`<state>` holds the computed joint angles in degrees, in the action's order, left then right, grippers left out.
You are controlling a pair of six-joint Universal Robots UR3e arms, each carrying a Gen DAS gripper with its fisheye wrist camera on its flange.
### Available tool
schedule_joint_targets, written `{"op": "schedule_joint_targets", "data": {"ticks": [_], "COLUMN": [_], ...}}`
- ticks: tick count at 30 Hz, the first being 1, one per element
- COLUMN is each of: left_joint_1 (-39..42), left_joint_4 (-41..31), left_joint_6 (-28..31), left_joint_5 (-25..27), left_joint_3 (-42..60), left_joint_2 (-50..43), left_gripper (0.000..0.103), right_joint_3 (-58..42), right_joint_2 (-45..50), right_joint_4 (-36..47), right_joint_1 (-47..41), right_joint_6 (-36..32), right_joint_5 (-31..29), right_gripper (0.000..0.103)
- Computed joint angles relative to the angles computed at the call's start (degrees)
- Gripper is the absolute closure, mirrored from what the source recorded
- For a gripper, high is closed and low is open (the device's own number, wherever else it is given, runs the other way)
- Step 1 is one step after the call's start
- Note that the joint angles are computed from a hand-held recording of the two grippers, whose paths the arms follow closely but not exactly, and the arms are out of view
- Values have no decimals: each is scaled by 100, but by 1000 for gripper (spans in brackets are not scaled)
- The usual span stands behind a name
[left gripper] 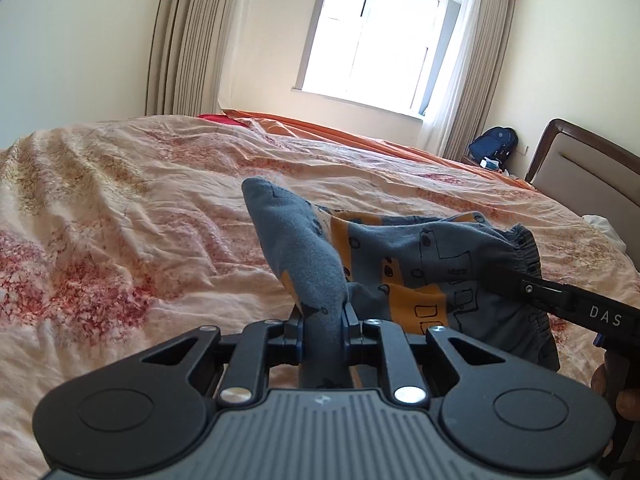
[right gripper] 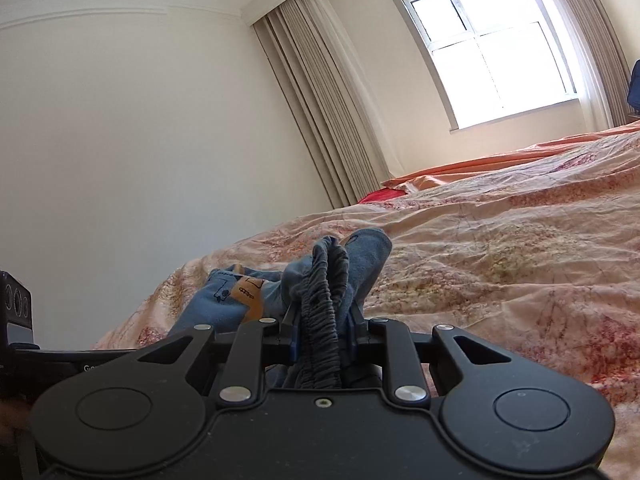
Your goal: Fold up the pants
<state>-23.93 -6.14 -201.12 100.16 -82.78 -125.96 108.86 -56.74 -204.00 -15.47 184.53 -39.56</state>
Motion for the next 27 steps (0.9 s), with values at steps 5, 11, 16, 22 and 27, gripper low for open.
{"op": "schedule_joint_targets", "data": {"ticks": [5, 11, 16, 22, 27], "left_joint_1": [143, 88, -27, -561, -1187], "left_joint_4": [121, 292, 799, 1300, 1670], "left_joint_6": [-88, -192, -368, -542, -730], "left_joint_5": [-179, 7, 275, 1219, 2085], "left_joint_3": [-43, -119, -573, -1156, -1616], "left_joint_2": [-315, -473, -332, -31, 186], "left_gripper": [85, 67, 19, 1, 1], "right_joint_3": [-486, -447, -46, 1152, 2454], "right_joint_2": [414, 561, 473, 31, -289], "right_joint_4": [532, 554, 173, -969, -2511], "right_joint_1": [286, 360, 318, 142, -149], "right_joint_6": [-121, -292, -490, -802, -1040], "right_joint_5": [-418, -717, -914, -1158, -1059], "right_gripper": [79, 67, 35, 10, 1]}}
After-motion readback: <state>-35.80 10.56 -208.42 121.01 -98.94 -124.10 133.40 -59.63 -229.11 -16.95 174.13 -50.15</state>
